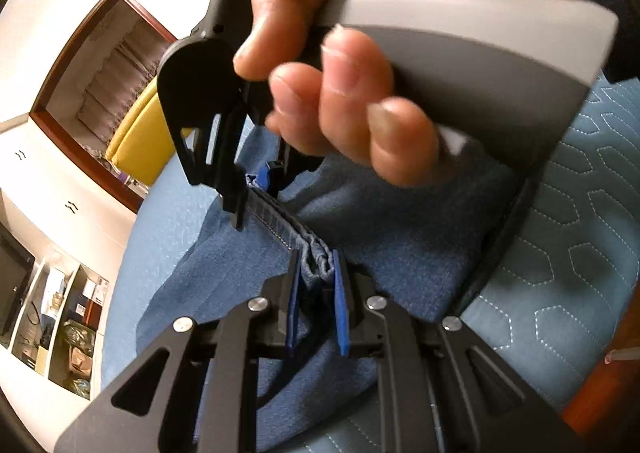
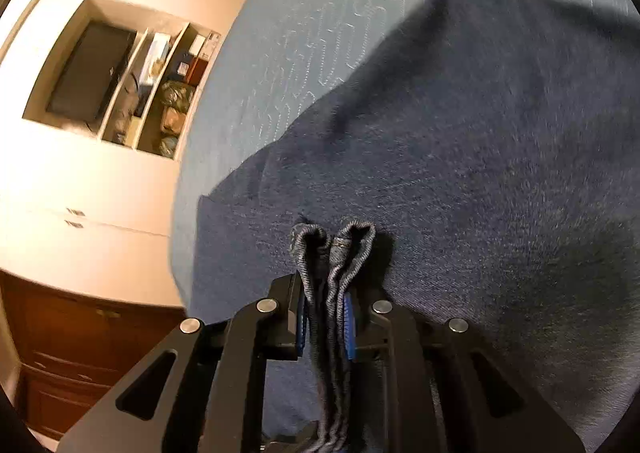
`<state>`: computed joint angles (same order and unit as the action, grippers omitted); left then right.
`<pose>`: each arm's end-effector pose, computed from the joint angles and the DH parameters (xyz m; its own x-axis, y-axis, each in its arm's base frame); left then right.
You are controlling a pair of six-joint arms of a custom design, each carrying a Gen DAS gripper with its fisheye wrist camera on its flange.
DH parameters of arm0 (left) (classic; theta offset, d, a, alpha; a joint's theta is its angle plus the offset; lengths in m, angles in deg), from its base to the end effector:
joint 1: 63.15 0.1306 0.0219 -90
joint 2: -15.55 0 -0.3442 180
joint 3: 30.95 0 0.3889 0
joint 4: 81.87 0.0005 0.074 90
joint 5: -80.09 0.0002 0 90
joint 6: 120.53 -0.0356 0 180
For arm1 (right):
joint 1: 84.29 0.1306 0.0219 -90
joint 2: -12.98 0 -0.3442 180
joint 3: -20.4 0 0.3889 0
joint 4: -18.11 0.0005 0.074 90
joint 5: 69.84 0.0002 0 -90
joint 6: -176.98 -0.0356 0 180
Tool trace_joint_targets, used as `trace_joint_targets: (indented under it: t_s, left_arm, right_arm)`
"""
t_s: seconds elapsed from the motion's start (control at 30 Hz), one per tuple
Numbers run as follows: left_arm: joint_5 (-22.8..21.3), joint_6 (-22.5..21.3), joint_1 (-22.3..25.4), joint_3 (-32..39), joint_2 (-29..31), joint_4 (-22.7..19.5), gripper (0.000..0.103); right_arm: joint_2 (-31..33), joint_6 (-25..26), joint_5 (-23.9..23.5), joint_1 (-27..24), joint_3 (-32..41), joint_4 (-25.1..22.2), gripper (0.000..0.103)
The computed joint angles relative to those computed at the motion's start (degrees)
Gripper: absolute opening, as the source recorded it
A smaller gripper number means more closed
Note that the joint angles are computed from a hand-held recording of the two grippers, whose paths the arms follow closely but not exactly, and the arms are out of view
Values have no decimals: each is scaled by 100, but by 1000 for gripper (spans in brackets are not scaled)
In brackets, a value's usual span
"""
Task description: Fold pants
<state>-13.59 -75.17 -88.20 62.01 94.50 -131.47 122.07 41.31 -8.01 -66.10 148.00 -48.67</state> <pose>0.3833 -0.1772 0.4987 -0.1115 0.8261 -0.5524 0.6375 0.4859 0.5980 0.5395 0.1944 0.5006 -0.9058 0.3661 -0.2131 0.1063 0.6833 0.7223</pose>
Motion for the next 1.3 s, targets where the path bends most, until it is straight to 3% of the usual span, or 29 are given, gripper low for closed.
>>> trace_joint_targets:
  t_s: [0.23, 0.43, 0.53, 0.63, 0.67, 0.73, 0.83, 0.93, 1.0, 1.03, 1.07, 1.13, 1.23, 1.3]
  left_arm:
    - [-28, -79, -94, -62, -67, 4, 15]
    - [-158, -185, -179, -359, -185, 165, 16]
    - [-187, -35, -191, -335, -190, 139, 28]
    - [-95, -25, -195, -415, -324, 244, 59]
    - [68, 31, -169, -417, -399, 197, 66]
    - [345, 325, -61, -323, -499, -4, 70]
    - [701, 910, 248, -150, -632, -304, 70]
    - [1682, 1833, 1260, 236, -642, -996, 67]
    - [2074, 2306, 1965, 477, -498, -1231, 46]
    - [2156, 2439, 2228, 652, -345, -1348, 31]
    - [2193, 2543, 2539, 895, -90, -1426, 25]
    - [2401, 2504, 2926, 1409, 450, -1675, 20]
    - [2741, 1950, 3173, 2764, 1629, -2564, 20]
    - [2880, 1564, 3159, 3419, 2248, -2770, 20]
  right_arm:
    - [-186, 119, 292, 9, -114, -16, 13]
    - [-374, -87, 469, 16, -537, 115, 13]
    - [-314, -93, 521, 33, -364, 22, 24]
    - [-211, 16, 921, 36, -30, -375, 34]
    - [-283, -45, 1042, 6, -76, -406, 41]
    - [-405, -112, 1540, 8, -83, -442, 62]
    - [-487, -140, 2076, 1, 36, -640, 65]
    - [-519, 81, 3002, 226, 429, -1019, 65]
    - [-202, 606, 3971, 714, 1150, -1587, 65]
    - [22, 919, 4599, 1074, 1513, -1831, 65]
    - [92, 1108, 4929, 1283, 1587, -1827, 65]
    - [278, 1228, 5715, 1739, 1639, -1923, 64]
    - [538, 913, 5564, 1914, 1707, -2241, 62]
    - [672, 815, 5702, 1965, 1641, -2481, 60]
